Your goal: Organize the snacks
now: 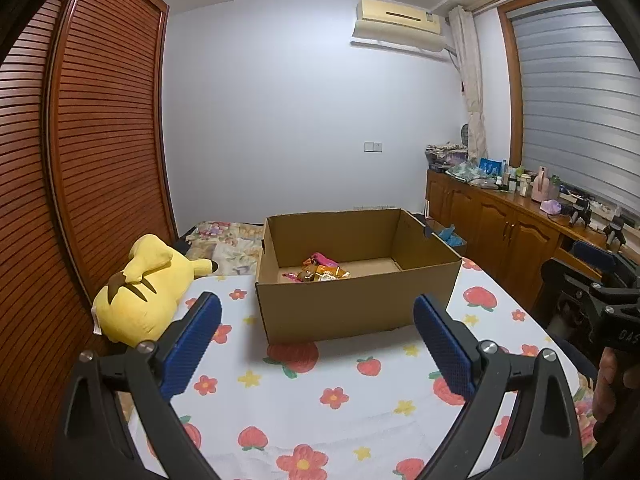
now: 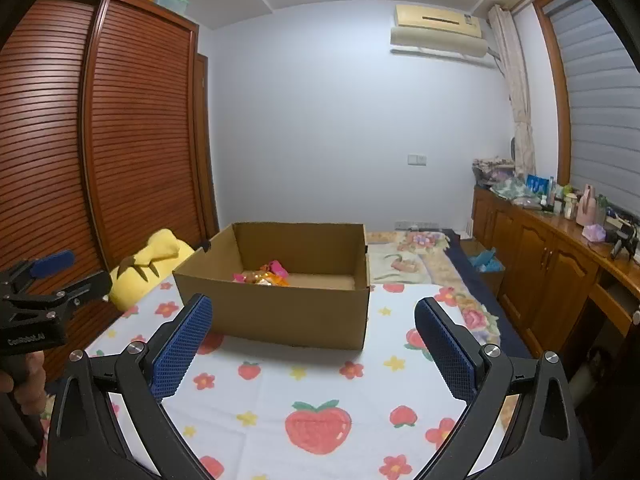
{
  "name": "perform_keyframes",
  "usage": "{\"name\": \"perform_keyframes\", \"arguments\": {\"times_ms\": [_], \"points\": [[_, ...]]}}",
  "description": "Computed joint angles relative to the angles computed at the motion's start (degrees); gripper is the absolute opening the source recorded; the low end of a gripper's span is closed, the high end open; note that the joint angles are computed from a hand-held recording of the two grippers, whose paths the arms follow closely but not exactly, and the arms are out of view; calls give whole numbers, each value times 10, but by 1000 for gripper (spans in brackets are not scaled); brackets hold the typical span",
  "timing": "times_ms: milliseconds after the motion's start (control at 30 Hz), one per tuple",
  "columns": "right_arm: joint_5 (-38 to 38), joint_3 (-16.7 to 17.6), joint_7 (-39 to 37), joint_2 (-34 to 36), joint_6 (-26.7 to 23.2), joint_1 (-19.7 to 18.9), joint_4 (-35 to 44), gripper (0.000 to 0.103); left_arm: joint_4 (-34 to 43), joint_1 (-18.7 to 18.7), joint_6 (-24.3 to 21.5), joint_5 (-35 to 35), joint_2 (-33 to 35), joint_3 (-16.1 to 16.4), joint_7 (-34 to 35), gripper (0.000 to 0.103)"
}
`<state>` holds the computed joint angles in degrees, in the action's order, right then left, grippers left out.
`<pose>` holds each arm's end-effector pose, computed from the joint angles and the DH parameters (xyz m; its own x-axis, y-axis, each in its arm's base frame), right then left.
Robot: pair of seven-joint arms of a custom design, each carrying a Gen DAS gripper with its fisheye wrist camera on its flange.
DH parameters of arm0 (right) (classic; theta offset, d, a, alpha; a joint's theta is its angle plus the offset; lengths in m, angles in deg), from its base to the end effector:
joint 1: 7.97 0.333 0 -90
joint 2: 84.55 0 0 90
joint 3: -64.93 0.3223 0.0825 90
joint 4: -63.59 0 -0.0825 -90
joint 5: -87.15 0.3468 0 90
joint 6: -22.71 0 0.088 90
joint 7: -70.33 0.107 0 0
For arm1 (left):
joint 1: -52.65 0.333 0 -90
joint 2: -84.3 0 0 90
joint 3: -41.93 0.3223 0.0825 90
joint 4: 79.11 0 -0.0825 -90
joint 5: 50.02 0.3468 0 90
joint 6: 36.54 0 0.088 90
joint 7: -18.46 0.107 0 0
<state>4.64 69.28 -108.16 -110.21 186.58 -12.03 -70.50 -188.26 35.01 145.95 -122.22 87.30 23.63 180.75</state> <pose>0.4133 0.0619 0.5920 -0.3137 -0.9492 -0.0242 -0.3061 0.1252 -0.9437 0.5053 -0.2520 0.5835 -0.5555 -0.8315 -0.0003 -0.3013 0.2016 -0.9320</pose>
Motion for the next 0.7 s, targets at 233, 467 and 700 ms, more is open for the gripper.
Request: {"name": "perform_keyframes", "arguments": {"times_ms": [233, 467, 700], "points": [[4, 2, -1, 1, -1, 0, 0, 103, -2, 1, -1, 1, 1, 0, 0, 98], [4, 2, -1, 2, -1, 0, 0, 103, 2, 2, -4, -32, 1, -1, 36, 98], [5, 2, -2, 1, -1, 0, 0, 103, 1, -4, -5, -58, -4, 4, 61, 98]]}}
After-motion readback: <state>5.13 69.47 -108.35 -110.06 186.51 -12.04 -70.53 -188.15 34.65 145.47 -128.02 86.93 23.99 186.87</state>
